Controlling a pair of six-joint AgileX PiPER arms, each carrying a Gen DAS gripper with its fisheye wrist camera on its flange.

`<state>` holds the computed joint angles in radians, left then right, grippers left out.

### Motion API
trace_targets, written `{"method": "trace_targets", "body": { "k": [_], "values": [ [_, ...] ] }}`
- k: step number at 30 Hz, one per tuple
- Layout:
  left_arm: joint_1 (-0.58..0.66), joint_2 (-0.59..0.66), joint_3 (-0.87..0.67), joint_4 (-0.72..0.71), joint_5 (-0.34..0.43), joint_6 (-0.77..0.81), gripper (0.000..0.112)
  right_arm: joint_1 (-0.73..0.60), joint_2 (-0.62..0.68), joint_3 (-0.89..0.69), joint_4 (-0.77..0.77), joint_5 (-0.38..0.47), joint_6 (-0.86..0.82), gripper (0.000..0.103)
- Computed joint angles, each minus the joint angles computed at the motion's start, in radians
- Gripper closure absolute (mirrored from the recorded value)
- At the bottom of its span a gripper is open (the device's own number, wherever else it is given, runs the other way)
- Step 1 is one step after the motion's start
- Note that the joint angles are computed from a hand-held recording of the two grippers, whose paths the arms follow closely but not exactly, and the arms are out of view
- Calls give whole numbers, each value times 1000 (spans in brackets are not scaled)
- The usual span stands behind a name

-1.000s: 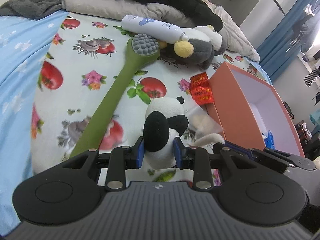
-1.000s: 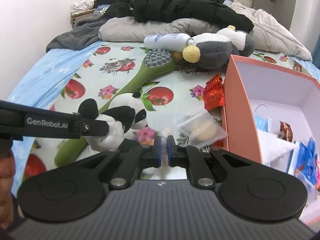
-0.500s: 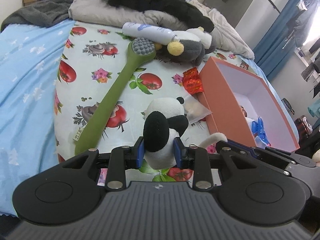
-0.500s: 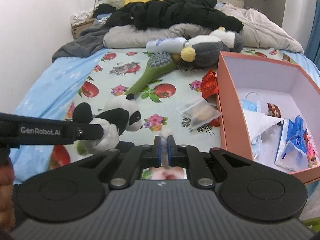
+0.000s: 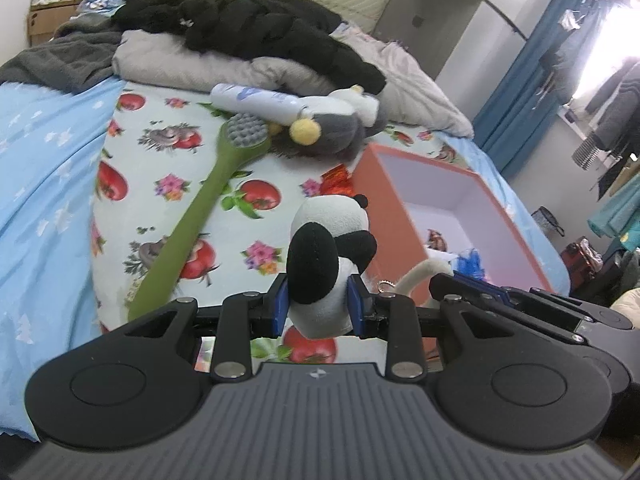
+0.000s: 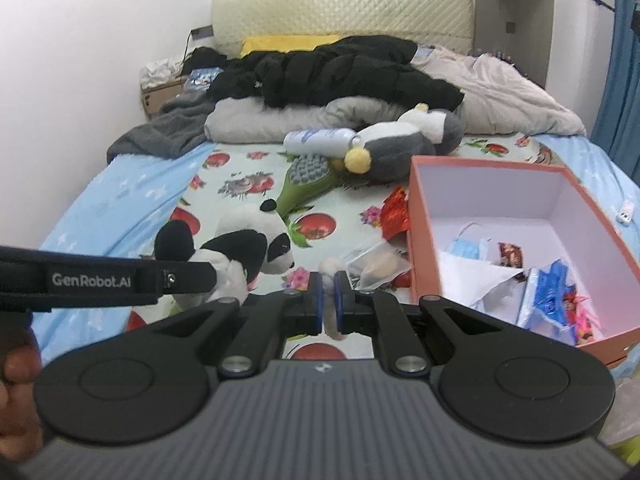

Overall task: Organize soft objects
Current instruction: 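Carry the panda plush and white ring over the pink box with both grippers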

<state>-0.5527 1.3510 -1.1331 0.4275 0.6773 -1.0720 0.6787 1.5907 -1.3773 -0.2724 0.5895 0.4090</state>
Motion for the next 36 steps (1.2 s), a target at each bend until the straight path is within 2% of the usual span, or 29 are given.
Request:
{"method": "trace_targets", "body": {
  "k": [8, 12, 22, 31, 36],
  "values": [
    [-64, 42, -106, 4, 17, 39, 77, -30, -77, 25, -61, 22, 56, 94],
    [-67, 62, -160, -70, -8, 116, 77, -52, -129, 49, -91, 41, 88, 94],
    [-104, 179, -337, -169, 0, 252, 77, -146, -219, 74, -64, 69, 82, 94],
    [-73, 384, -580, -308, 37, 411, 77, -277, -151, 15, 57, 39, -44, 94],
    [-34, 548, -781, -383, 99, 491, 77, -354, -66, -36, 160, 17, -153, 94]
  ]
}}
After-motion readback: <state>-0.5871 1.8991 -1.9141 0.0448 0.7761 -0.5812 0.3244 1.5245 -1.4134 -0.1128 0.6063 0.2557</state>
